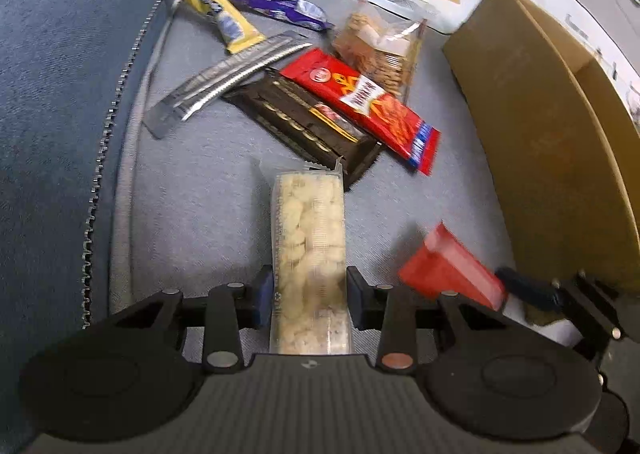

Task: Organize snacks
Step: 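Grasp the red square packet with the right tool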

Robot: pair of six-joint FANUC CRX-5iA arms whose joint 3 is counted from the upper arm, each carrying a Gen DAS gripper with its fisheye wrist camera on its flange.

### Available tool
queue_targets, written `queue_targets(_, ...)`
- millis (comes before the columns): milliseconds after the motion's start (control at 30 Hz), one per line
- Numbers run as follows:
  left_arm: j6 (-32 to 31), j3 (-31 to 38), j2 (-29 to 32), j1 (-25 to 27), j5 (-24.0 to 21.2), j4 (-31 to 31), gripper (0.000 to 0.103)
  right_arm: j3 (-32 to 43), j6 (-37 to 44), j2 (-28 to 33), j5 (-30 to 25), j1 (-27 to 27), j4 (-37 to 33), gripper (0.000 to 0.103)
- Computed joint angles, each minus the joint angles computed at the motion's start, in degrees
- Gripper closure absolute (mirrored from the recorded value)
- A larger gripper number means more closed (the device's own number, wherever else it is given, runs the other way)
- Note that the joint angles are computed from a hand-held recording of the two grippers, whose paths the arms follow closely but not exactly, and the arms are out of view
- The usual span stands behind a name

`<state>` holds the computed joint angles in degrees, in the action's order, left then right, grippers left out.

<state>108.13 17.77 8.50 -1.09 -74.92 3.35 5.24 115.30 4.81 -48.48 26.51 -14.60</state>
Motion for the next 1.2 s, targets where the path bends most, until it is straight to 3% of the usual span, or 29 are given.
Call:
queue_targets(233,-4.6,0.3,1.1,-0.4,-0.6,2.6,0.062,-1.9,-5.4,-0.9,-2.5,-0.6,1.7,0.049)
queue_targets(600,-3.9,2.6,2.1,-1.8,-2.5,-0.7,0.061,-0.6,-1.8,0.4,-3.1,-0.9,-0.9,0.041)
queue_targets(1200,-3.9,4.0,2.8,-2.8,-3.8,-2.8,0.058,-1.2,2.9,0.1,-1.1,-1.1,-2.3,0.038)
